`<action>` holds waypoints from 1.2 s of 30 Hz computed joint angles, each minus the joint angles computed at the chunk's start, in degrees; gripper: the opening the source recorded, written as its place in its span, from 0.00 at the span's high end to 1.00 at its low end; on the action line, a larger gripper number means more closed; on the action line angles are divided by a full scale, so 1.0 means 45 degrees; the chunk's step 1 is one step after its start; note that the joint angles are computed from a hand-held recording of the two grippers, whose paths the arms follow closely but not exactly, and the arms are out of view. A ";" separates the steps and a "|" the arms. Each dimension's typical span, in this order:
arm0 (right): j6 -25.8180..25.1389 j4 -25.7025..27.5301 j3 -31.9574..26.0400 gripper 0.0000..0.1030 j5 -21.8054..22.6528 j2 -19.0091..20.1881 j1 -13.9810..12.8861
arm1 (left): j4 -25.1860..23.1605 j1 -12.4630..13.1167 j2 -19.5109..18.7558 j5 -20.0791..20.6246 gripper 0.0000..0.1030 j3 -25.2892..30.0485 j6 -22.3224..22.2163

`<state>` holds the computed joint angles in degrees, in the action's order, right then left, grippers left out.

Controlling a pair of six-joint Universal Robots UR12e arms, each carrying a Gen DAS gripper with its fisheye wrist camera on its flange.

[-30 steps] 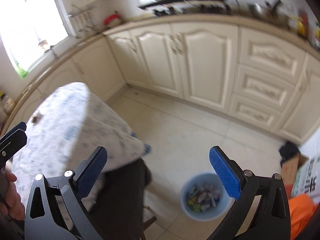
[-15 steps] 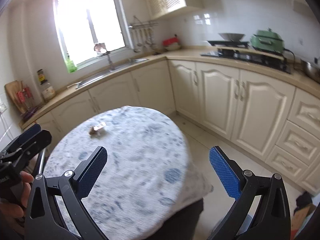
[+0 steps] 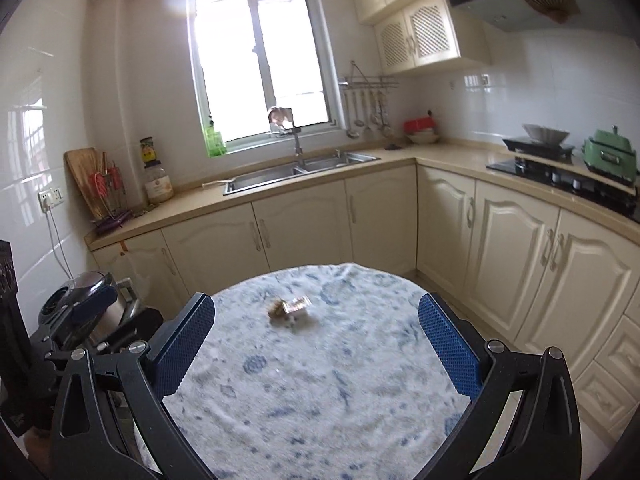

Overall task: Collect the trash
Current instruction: 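Move both open tools back over the table, then grasp the bread roll with the left tool while the right tool grasps the yellow snack packet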

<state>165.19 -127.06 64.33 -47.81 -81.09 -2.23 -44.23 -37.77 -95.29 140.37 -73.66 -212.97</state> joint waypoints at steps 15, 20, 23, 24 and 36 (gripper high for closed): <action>-0.0831 0.2127 -0.2507 0.00 -0.1593 0.2449 0.1434 | -0.2319 0.2756 -0.1297 -0.2401 0.01 0.1334 0.0110; -0.1416 0.3424 -0.3469 0.00 -0.2356 0.3444 0.2012 | -0.3486 0.3614 -0.1910 -0.3276 0.01 0.2083 0.0151; -0.1834 0.4309 -0.4124 0.00 -0.2827 0.4057 0.2357 | -0.3921 0.4045 -0.2144 -0.3792 0.01 0.2248 0.0218; -0.1964 0.4539 -0.4312 0.00 -0.2957 0.4235 0.2455 | -0.4068 0.4216 -0.2243 -0.4058 0.01 0.2365 0.0291; -0.3396 0.7083 -0.6375 0.23 -0.3856 0.5846 0.3162 | -0.5044 0.5610 -0.3224 -0.5758 0.01 0.3531 0.0746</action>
<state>149.91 -95.19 35.64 -65.17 -54.78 12.00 -66.92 -12.52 -109.80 114.46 -57.77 -209.61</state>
